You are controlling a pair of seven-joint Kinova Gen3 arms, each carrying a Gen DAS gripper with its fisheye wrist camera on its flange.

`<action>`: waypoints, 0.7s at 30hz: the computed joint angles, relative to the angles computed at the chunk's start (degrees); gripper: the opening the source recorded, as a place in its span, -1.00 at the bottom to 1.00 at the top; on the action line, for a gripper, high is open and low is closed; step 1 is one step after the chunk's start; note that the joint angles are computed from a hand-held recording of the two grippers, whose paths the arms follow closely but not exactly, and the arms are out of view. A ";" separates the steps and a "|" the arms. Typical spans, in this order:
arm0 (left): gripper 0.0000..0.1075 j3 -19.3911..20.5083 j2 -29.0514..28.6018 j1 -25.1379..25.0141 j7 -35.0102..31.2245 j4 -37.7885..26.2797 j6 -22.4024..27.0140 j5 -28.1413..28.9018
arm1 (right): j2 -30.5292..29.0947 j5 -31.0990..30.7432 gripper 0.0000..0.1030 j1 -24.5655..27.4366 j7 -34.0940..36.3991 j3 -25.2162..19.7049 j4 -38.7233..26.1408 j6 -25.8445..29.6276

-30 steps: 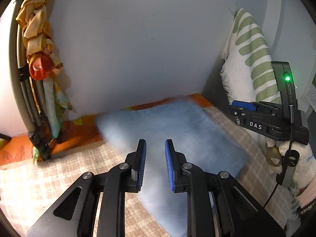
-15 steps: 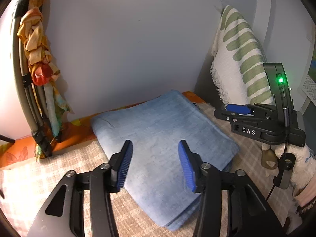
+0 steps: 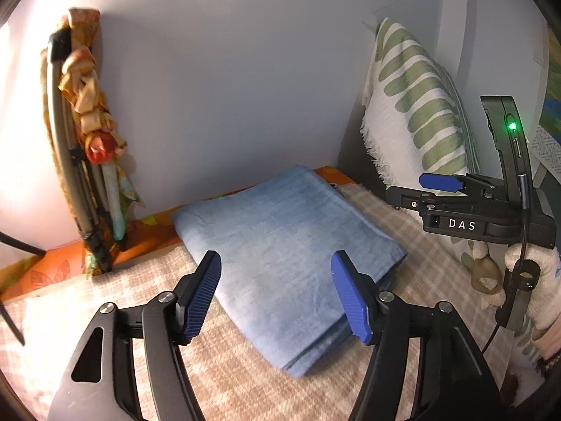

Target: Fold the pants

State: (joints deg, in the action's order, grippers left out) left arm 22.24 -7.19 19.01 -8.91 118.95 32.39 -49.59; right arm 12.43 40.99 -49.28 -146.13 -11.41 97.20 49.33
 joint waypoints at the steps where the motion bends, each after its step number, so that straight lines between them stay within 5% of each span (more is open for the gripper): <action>1: 0.28 0.26 -0.68 0.30 -0.10 0.03 0.71 0.21 | -0.53 0.10 0.53 -0.38 -0.39 -0.17 0.14 0.32; 12: 0.42 6.19 -9.41 -1.14 -3.70 0.42 6.96 7.77 | -5.21 2.87 0.88 -4.93 -5.56 -5.60 0.36 7.30; 21: 0.43 11.90 -17.85 -3.51 -7.73 0.09 12.20 16.64 | -7.26 5.44 0.93 -10.31 -11.65 -10.52 0.19 14.20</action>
State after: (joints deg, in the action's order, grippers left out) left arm 34.14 -25.04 15.51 -16.63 119.04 44.60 -32.95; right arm 5.17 46.43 -59.58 -157.78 -21.93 97.38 63.53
